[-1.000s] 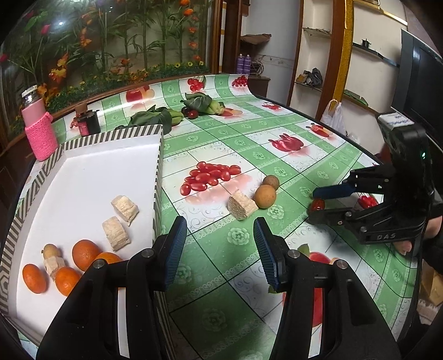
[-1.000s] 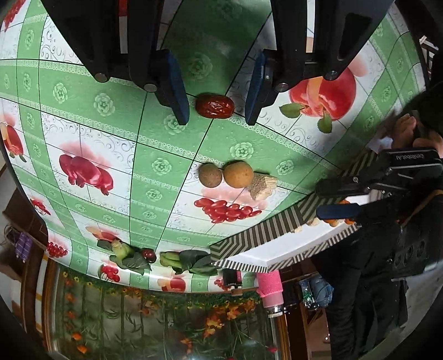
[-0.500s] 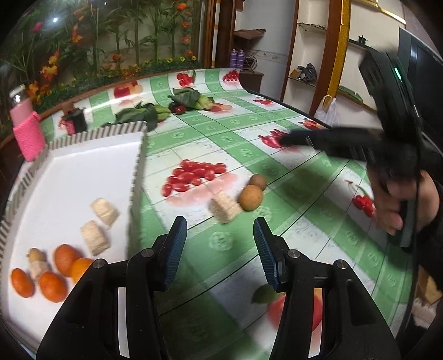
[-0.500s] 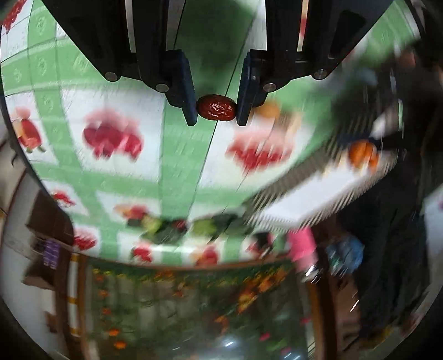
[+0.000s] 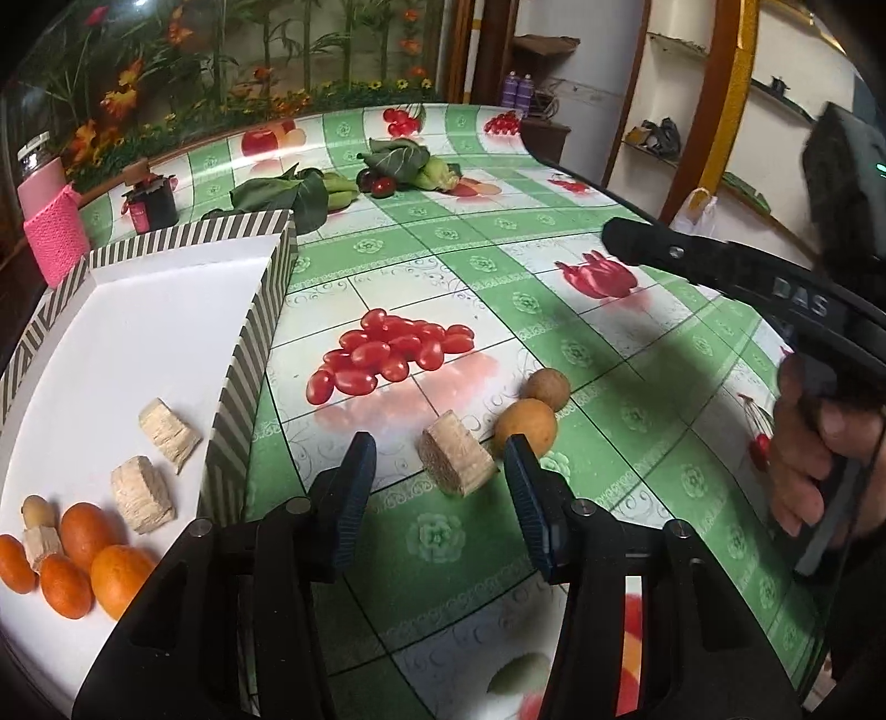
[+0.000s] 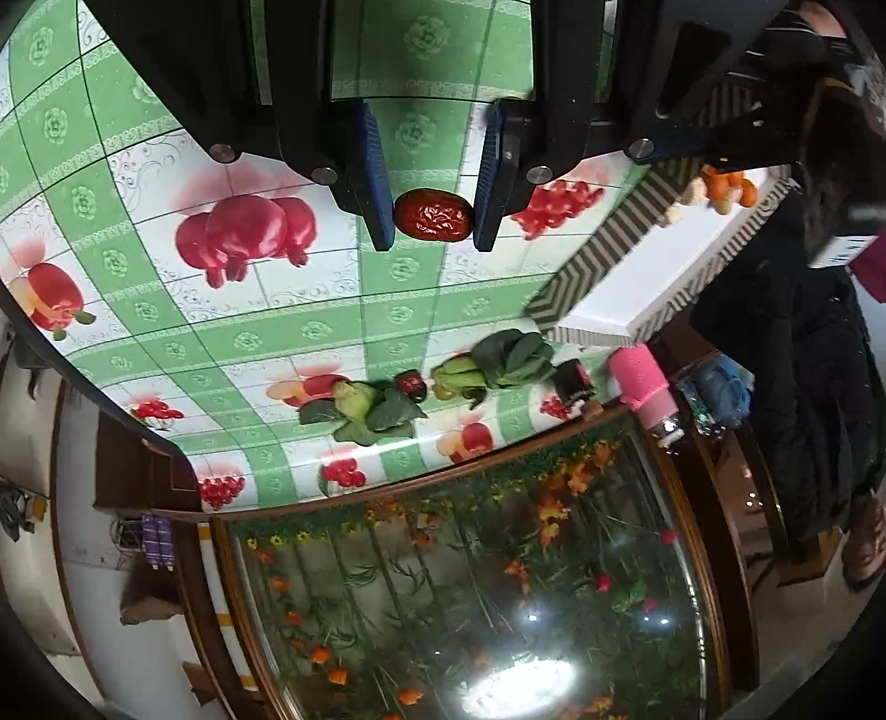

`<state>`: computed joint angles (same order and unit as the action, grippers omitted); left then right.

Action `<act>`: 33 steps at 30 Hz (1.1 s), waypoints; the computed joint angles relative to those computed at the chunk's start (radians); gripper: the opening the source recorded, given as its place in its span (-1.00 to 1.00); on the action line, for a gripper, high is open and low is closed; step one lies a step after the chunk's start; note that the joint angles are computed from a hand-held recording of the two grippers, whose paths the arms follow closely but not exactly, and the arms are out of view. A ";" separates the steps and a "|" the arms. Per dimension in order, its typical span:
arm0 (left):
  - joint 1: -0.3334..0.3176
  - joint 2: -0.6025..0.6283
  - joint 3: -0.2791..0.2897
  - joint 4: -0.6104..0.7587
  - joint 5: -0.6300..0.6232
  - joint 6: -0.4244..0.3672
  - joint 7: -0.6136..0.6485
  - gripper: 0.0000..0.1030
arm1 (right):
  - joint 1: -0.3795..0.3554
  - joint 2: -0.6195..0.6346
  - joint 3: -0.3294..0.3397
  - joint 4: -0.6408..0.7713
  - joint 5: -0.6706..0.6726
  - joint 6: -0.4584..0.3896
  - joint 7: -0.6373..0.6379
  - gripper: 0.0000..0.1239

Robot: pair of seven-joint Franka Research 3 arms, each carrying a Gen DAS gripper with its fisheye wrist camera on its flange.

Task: Organize fruits
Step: 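Grasp a red date with the right gripper while the left gripper grasps a cork block, then carry the red date and cork block with both grippers over the tray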

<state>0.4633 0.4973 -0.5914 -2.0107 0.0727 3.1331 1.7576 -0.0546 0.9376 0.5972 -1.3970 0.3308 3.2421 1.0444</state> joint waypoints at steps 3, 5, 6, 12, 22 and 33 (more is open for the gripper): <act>-0.094 -0.012 0.098 0.019 0.007 -0.008 -0.052 -0.29 | -0.007 -0.001 0.008 -0.006 -0.004 0.000 0.000 -0.54; -0.126 -0.012 0.131 0.029 0.012 -0.024 -0.067 -0.38 | -0.008 -0.002 0.006 -0.006 0.000 -0.002 0.005 -0.54; -0.132 -0.012 0.137 0.029 0.013 -0.024 -0.067 -0.39 | -0.013 0.002 0.012 -0.006 -0.001 -0.001 0.002 -0.54; -0.083 -0.003 0.082 0.028 -0.033 -0.052 -0.021 -0.66 | -0.033 0.009 0.037 -0.013 -0.016 0.018 -0.003 -0.54; 0.341 0.054 -0.339 -0.072 -0.074 0.090 0.052 -0.66 | -0.116 -0.310 0.010 -0.302 -0.112 0.339 0.066 -0.55; 0.586 0.067 -0.441 -0.086 0.061 0.117 -0.057 -0.65 | -0.163 -0.489 -0.061 -0.466 -0.172 0.368 0.349 -0.55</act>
<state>1.0494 0.5646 -1.0324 -2.0964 0.1334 3.2503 1.7003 -0.2175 0.4489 0.5360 -1.8631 0.1593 3.6103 1.3938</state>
